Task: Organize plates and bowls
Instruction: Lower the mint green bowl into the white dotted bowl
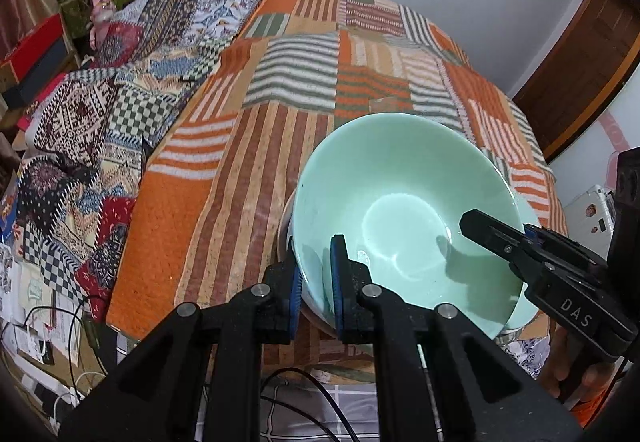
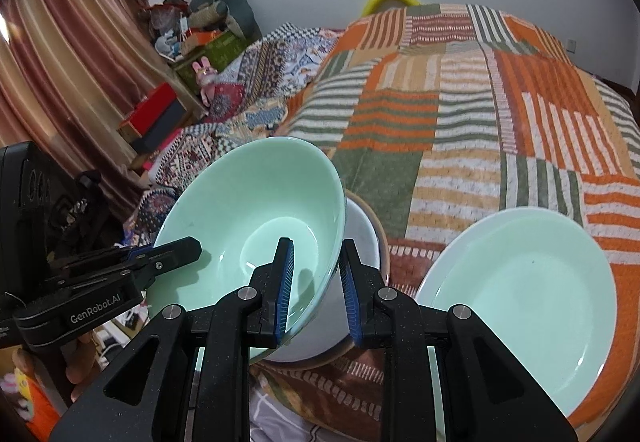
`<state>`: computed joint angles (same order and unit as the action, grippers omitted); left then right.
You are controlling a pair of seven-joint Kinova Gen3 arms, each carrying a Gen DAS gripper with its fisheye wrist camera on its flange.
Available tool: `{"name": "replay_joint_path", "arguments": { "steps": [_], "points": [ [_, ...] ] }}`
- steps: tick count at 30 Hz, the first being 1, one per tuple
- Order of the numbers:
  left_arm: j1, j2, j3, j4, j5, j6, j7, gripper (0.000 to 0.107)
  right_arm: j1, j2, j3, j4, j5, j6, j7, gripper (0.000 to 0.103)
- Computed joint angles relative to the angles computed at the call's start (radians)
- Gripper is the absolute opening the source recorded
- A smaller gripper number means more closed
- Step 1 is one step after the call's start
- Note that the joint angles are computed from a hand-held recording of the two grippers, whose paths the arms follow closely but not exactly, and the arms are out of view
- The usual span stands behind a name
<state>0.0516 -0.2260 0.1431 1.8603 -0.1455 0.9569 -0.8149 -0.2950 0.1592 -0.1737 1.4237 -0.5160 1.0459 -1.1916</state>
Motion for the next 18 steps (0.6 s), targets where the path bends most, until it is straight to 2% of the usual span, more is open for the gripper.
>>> {"name": "replay_joint_path", "arguments": {
  "steps": [10, 18],
  "points": [
    [0.002, 0.046, -0.023, 0.026, 0.028, -0.014, -0.018, 0.011, -0.025, 0.019, -0.004, 0.003, 0.060, 0.000, -0.025, 0.022],
    [0.008, 0.067, -0.019, 0.031, 0.001, -0.015, 0.004, 0.011, -0.034, 0.035, -0.008, -0.002, 0.083, 0.004, -0.034, 0.022]
  ]
}}
